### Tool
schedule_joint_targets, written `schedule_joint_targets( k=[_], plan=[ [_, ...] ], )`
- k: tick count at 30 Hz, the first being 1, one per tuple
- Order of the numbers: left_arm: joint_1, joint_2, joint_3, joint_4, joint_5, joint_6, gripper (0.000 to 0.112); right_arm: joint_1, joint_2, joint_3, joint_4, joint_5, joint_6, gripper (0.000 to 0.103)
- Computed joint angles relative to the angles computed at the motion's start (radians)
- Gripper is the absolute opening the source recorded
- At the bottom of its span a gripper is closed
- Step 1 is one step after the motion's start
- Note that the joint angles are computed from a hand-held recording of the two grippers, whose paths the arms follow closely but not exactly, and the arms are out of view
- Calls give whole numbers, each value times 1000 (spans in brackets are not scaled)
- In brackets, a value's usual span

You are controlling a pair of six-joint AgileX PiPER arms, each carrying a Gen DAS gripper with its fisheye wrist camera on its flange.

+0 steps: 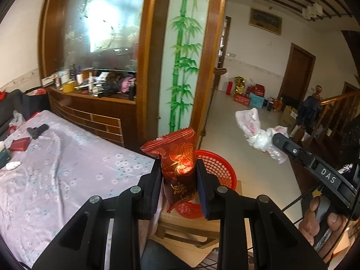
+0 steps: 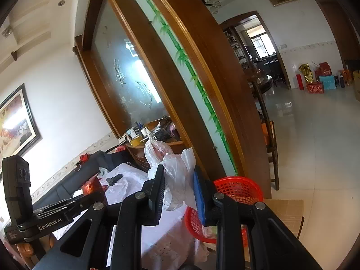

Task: Collect trash
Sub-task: 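Carry the red snack packet and white plastic bag over the red wastebasket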

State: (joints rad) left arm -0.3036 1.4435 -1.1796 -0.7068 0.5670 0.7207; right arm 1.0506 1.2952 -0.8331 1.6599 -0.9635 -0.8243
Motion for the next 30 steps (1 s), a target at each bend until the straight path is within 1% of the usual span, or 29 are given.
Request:
schedule_joint_targets(
  k=[8, 14, 18, 26, 30],
  plan=[
    [-35, 79, -44, 4, -10, -11, 28, -56, -5, 5, 10, 52, -6, 25],
    [-36, 129, -74, -49, 1, 29, 28, -85, 13, -19, 23, 77, -38, 25],
    [-67, 157, -88, -17, -18, -4, 28, -104, 25, -20, 25, 99, -30, 25],
    [-108, 218, -131, 37, -29, -64, 28, -159, 31, -3, 40, 157, -17, 25],
    [-113, 251, -159, 53, -23, -78, 28, -189, 37, 4, 37, 187, -8, 25]
  ],
)
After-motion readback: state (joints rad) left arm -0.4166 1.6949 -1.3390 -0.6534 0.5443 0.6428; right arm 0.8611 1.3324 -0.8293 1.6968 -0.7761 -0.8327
